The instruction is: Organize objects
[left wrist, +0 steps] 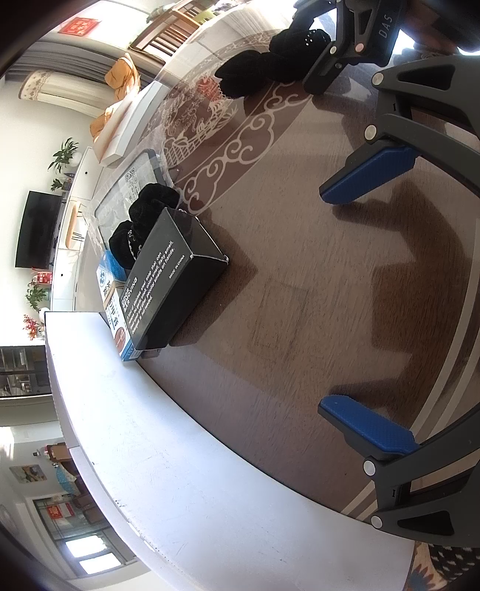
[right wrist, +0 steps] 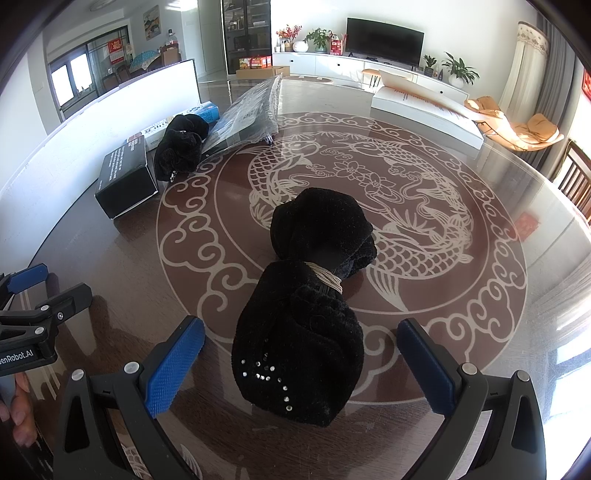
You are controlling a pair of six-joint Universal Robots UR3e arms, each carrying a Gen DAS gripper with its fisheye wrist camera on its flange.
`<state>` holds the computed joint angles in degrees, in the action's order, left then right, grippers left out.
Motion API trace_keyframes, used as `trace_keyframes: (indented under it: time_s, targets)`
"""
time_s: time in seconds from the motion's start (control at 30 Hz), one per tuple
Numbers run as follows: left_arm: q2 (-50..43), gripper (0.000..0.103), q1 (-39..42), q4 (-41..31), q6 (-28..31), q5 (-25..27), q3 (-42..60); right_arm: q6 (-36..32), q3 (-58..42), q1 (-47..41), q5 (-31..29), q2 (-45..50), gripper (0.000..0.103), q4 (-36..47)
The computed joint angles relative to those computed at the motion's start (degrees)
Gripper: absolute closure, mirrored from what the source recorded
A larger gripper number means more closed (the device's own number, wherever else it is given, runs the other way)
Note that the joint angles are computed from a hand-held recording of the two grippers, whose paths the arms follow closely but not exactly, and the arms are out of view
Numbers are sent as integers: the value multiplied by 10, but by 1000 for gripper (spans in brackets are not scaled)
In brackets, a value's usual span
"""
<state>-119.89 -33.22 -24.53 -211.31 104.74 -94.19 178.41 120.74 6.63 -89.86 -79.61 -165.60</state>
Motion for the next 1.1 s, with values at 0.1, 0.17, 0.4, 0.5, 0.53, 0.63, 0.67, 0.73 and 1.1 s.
trace_keyframes:
  time_s: [0.1, 0.17, 0.4, 0.5, 0.53, 0.63, 0.67, 0.73, 1.1]
  targets:
    - [41, 0, 58, 144, -13, -131, -103, 6, 3, 4, -5, -2, 0, -4]
    - [41, 0, 73, 169, -46, -148, -111, 10, 6, 5, -9, -2, 0, -8]
    - [-74, 0, 90, 10, -83, -107, 142, 14, 4, 8, -12, 1, 0, -10]
    - [-146, 0, 96, -104, -110, -71, 288, 14, 4, 8, -12, 1, 0, -10]
    - [-167, 0, 101, -135, -117, -74, 327, 14, 4, 8, -12, 1, 0, -10]
    - [-211, 0, 103, -179, -93, -65, 405, 14, 4, 8, -12, 0, 0, -10]
    - [-215, 0, 103, -177, -76, -68, 410, 14, 4, 8, -12, 1, 0, -11]
    - [-192, 7, 109, -123, -32, -80, 354, 15, 3, 9, -13, 3, 0, -11]
    - [-76, 32, 142, -101, 136, -165, 194, 15, 3, 9, -13, 2, 0, -11]
